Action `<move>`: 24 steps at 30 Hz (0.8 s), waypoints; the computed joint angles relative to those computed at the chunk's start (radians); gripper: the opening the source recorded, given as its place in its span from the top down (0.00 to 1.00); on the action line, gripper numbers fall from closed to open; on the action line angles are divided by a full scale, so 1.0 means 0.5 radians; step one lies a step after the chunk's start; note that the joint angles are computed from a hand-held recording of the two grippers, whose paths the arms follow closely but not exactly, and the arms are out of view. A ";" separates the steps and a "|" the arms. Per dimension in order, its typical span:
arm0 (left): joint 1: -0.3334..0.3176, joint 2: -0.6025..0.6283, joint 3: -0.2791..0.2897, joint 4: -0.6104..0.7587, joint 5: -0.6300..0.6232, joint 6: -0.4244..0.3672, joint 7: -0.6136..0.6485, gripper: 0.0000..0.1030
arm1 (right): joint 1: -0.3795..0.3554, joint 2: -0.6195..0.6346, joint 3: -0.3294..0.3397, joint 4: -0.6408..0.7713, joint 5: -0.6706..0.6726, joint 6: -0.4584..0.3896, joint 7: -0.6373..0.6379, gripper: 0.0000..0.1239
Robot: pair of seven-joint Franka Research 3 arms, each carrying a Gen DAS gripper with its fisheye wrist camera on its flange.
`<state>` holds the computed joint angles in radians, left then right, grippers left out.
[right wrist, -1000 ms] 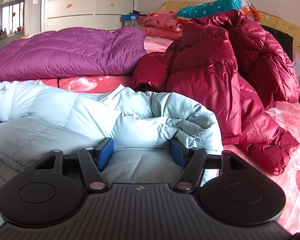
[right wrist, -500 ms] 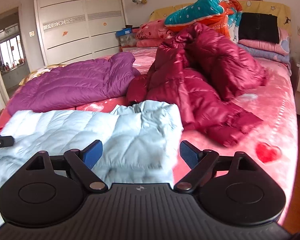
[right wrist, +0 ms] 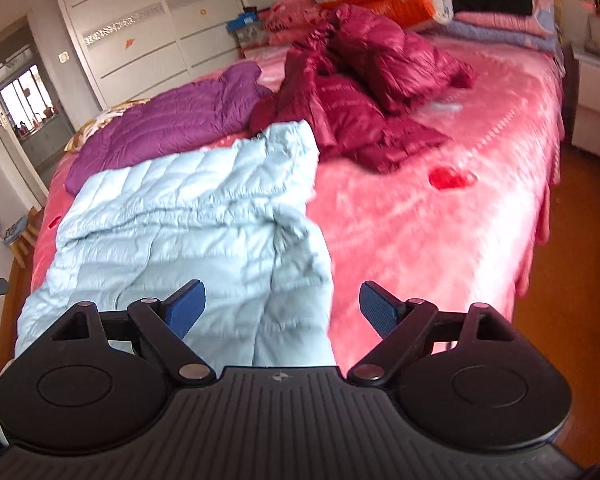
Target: Fold large clothes
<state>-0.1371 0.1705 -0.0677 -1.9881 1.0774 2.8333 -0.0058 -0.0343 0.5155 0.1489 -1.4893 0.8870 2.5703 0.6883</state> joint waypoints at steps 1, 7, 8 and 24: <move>0.005 -0.015 -0.010 -0.030 -0.032 0.015 0.036 0.25 | -0.005 -0.022 -0.019 -0.025 -0.020 -0.049 0.056 0.17; 0.017 -0.084 -0.028 -0.185 -0.101 0.107 -0.007 0.25 | -0.046 -0.113 -0.087 -0.101 -0.086 -0.389 0.299 0.17; 0.022 -0.089 -0.032 -0.206 -0.119 0.127 -0.005 0.25 | -0.045 -0.119 -0.098 -0.103 -0.104 -0.441 0.321 0.17; 0.051 -0.042 -0.001 -0.371 -0.416 0.368 0.022 0.25 | 0.044 0.186 -0.170 0.372 -0.560 -1.121 0.746 0.17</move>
<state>-0.1114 0.1495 -0.0680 -2.1734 0.8695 3.0174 0.0051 -0.0122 0.6083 0.0642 -1.3032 0.6070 2.0097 1.0611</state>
